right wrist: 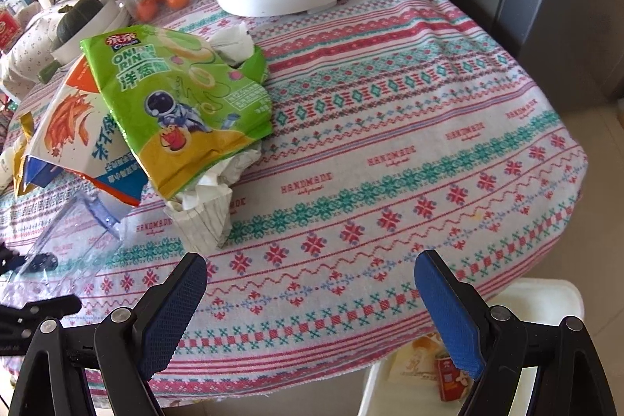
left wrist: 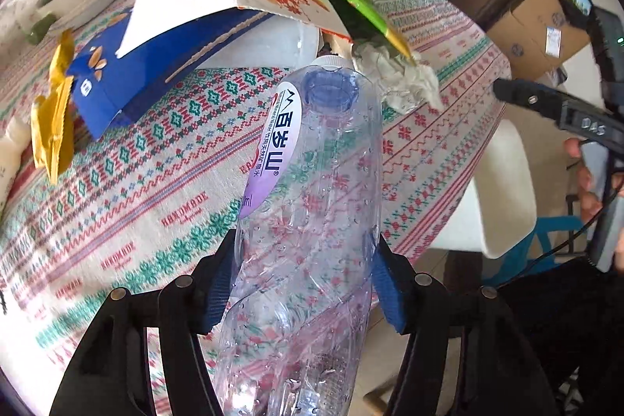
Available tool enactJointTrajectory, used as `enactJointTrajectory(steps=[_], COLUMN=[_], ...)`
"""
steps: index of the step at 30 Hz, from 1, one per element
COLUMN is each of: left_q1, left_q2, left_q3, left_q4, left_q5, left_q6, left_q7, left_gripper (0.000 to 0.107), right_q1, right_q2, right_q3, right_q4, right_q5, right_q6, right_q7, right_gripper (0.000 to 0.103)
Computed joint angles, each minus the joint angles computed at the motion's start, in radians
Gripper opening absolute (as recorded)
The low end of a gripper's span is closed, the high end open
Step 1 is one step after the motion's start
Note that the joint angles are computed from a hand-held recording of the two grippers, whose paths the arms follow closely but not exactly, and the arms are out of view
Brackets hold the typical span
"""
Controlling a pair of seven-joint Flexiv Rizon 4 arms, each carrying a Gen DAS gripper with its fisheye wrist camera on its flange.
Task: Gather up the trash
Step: 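Grasp the clear plastic bottle with the left gripper while the right gripper grasps the crumpled tissue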
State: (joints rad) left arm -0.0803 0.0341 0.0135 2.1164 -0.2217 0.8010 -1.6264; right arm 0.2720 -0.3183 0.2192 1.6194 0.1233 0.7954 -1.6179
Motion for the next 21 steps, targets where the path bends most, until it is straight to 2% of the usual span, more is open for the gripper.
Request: enactJointTrajectory(steps=[5,8,12,18,21], left_q1=[-0.033,-0.029,-0.011,0.0,0.002], left_q2=[0.105,0.157,0.208,0.242,0.232], left_q3=[-0.006,-0.01,-0.021,-0.029,-0.021], left_q4=[0.1,0.122,0.131,0.141,0.164], left_q5=[-0.048,-0.002,0.073,0.132,0.133], left_q6=[0.142,0.184,0.211,0.225,0.251], left_q7=[-0.151,-0.216,-0.311,-0.383,-0.383], left_gripper=[0.065,0.065,0.065,0.065,0.065], right_q1=[0.008,-0.01,-0.005,0.041,0.045], right_q2=[-0.055,-0.086,-0.113,-0.159,-0.177], right_q3=[0.009,0.036,0.063,0.063,0.071], right_q4=[-0.041,-0.079,-0.102,-0.106,-0.106], right_q5=[0.025,0.112,0.181,0.159,0.15], right_q6=[-0.041,-0.052,-0.027,0.05,0.082], right_q7=[0.017,0.01,-0.008,0.029,0.024], right_gripper=[0.09,0.087,0.083,0.078,0.067])
